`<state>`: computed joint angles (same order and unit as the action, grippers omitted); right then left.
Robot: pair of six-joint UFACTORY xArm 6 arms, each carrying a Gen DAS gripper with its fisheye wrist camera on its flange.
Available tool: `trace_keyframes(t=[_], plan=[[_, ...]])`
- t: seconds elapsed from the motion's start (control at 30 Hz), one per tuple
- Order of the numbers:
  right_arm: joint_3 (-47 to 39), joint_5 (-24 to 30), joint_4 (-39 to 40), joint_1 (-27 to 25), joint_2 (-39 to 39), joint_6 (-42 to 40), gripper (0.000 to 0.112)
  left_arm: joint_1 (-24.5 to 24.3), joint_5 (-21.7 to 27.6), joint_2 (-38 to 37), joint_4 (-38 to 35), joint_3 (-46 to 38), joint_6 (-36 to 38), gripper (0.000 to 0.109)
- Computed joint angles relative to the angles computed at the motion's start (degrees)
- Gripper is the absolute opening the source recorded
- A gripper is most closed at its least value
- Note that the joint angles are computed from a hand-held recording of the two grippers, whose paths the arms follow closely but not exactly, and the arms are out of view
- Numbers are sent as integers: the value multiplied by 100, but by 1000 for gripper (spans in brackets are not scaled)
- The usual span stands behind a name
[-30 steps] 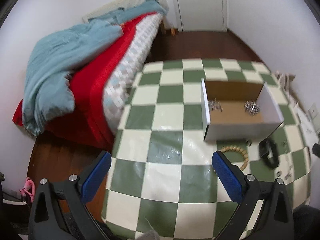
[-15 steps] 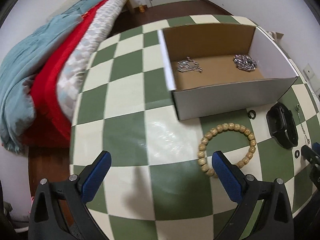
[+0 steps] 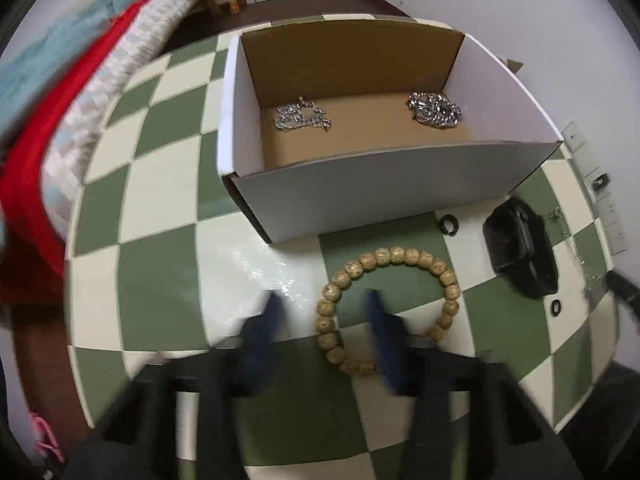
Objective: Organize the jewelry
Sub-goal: 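Grasp the wooden bead bracelet with the left gripper while the right grasps the silver chain, then carry the bracelet and chain over the box and open both grippers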
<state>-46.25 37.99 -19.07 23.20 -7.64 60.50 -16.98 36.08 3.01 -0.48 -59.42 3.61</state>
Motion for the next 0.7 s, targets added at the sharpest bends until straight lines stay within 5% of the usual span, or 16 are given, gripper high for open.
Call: trace_keyframes(t=[0.03,0.7], plan=[[-13,15,1,-12,-72,25,0,-23,30,-15,-66,0,84,6],[-761,149,-210,182,-598,-121,0,-11,80,-1357,-279,508,-232,6]])
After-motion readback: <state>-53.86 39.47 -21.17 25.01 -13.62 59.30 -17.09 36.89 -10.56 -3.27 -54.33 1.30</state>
